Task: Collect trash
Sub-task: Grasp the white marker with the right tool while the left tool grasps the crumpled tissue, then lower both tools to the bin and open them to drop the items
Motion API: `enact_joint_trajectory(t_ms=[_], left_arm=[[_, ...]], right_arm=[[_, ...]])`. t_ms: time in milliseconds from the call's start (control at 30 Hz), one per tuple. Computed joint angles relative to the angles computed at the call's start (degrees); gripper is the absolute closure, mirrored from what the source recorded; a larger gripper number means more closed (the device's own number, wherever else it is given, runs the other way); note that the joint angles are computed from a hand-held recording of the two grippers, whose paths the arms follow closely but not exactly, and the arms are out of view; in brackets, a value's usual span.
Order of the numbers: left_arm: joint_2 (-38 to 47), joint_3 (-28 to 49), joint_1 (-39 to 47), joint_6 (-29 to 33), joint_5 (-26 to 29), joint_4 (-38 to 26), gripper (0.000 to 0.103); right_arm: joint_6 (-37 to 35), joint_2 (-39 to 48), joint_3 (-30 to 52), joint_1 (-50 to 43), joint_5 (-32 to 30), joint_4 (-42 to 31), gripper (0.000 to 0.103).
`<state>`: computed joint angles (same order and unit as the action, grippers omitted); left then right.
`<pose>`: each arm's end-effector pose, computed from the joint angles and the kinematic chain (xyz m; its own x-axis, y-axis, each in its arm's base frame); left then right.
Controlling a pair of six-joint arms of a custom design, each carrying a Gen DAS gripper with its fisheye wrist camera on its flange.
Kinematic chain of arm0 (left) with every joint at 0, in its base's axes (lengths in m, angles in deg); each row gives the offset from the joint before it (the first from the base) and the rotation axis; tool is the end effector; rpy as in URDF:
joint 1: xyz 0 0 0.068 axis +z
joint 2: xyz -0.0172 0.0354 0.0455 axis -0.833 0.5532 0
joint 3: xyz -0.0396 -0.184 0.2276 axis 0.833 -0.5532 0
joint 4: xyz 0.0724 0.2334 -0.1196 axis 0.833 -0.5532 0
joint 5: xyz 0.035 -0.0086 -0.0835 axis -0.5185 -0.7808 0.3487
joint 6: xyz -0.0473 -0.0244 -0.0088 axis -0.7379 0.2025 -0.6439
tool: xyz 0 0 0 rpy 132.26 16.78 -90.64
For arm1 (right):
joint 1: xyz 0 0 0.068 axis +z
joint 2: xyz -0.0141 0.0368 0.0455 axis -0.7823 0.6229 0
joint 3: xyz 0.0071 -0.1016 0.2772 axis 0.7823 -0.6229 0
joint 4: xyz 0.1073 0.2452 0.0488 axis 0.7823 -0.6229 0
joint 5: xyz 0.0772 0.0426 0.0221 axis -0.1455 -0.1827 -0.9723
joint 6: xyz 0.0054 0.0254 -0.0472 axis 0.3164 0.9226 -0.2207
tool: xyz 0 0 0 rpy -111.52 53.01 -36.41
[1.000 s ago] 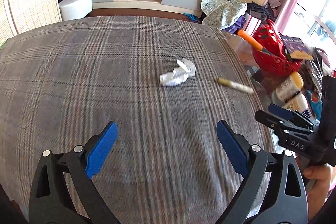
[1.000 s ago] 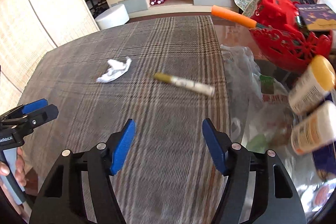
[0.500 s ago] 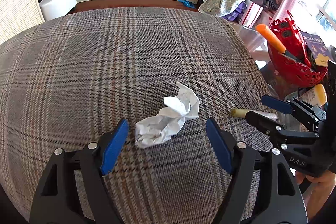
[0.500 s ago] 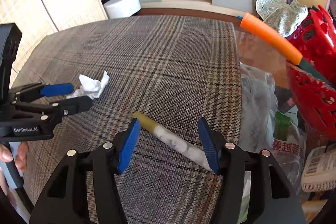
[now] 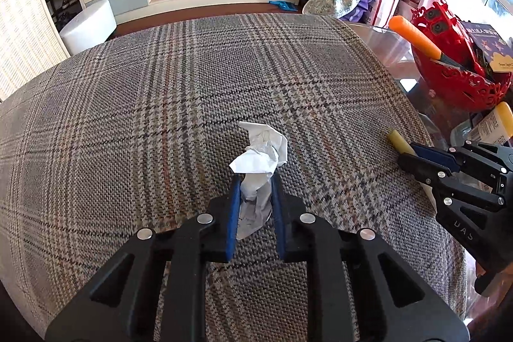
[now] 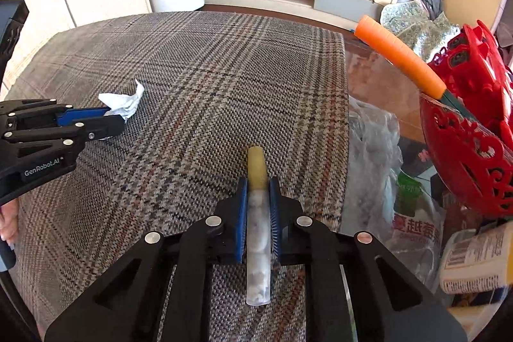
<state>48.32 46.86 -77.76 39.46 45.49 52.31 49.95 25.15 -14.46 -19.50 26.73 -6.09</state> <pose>0.3359 -0.1305 0.1757 -0.8517 0.1498 -0.5021 0.2126 0.9747 -0.0698 0.3047 0.1846 0.1752 -0.8013 -0.2885 -0.5241 -0.3274 0.9447 -0.0195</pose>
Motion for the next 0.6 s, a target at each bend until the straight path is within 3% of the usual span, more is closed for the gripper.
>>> enact_joint_trajectory(t_ms=[133, 300, 433, 600], left_arm=[[-2.69, -2.20, -0.62, 1.33, 0.58, -1.01, 0.088], [-10.46, -10.72, -1.92, 0.36, 3.00, -0.47, 0.089], [-21.17, -19.99, -4.58, -2.38, 5.07, -1.94, 0.089], [-40.69, -31.02, -11.37, -9.54, 4.82, -9.03, 0.089]], right_arm=[[1.72, -1.97, -1.14, 0.04, 0.40, -2.59, 0.089], [5.79, -9.64, -7.84, 2.09, -0.14, -5.04, 0.089], [12.29, -17.97, -14.46, 7.52, -0.21, -7.23, 0.089], [27.60, -29.55, -21.09, 22.65, 3.96, -11.31, 0.089]])
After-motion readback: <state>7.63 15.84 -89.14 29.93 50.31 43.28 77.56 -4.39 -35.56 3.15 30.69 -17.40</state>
